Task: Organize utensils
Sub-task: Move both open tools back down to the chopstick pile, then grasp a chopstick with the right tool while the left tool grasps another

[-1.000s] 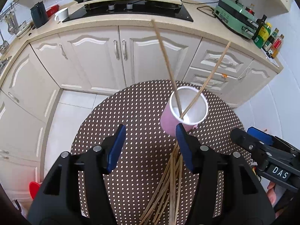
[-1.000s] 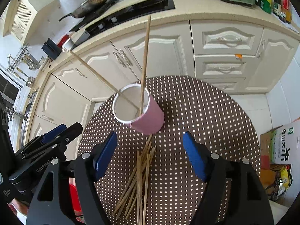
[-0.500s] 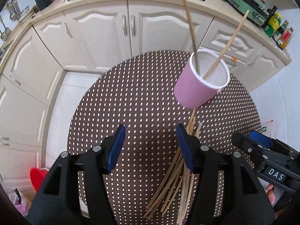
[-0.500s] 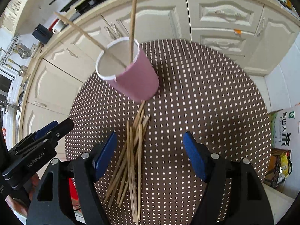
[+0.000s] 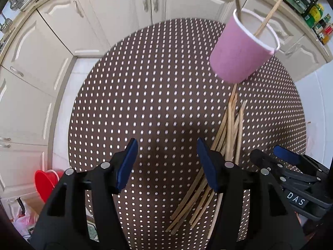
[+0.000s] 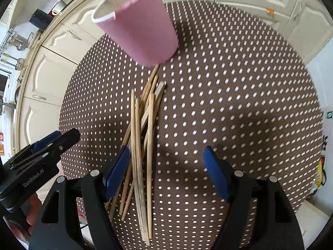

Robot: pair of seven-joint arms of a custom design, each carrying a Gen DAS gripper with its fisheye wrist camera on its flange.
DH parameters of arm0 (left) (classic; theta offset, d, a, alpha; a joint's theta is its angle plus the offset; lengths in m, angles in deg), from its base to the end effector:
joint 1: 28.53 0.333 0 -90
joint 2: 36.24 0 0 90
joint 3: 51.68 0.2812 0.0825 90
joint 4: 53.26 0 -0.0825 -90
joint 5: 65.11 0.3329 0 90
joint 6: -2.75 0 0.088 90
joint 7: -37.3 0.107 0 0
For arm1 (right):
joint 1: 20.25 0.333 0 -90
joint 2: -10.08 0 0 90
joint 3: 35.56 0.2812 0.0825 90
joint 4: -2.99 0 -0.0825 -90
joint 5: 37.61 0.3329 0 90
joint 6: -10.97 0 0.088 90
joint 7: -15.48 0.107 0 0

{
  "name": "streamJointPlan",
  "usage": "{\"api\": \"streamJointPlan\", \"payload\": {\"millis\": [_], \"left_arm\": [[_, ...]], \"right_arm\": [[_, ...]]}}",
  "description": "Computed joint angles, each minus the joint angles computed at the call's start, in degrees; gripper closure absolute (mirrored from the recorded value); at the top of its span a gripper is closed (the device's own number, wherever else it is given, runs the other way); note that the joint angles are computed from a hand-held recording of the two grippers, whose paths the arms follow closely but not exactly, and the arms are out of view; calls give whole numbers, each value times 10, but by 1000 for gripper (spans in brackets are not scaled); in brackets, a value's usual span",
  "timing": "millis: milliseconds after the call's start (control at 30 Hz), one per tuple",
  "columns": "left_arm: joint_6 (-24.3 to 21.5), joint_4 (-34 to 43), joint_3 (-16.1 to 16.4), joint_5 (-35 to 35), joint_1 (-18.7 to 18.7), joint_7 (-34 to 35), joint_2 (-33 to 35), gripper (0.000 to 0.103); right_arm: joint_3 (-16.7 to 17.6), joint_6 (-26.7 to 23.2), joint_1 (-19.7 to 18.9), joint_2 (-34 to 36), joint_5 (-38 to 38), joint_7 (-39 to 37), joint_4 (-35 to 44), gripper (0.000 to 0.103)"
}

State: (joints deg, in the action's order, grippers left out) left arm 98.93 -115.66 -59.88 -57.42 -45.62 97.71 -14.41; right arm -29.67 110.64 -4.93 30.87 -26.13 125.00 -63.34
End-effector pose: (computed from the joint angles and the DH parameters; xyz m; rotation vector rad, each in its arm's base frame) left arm 0.5666 -0.2311 0.5944 -2.2060 2.0147 -0.2647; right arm 0.5706 0.2266 0.5838 -2.0133 1.9993 0.1753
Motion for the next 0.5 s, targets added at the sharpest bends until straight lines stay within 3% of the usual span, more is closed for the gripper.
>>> {"api": "streamJointPlan", "payload": {"millis": [233,500], "left_arm": [[7,-59,-4,-14,7,-12,-30,44],[10,-89,-11,-29,13,-21,-45,44]], "right_arm": [[3,9,8,-9,-4,3,-39,51],[8,62,29,-24,-24,7,-82,78]]}}
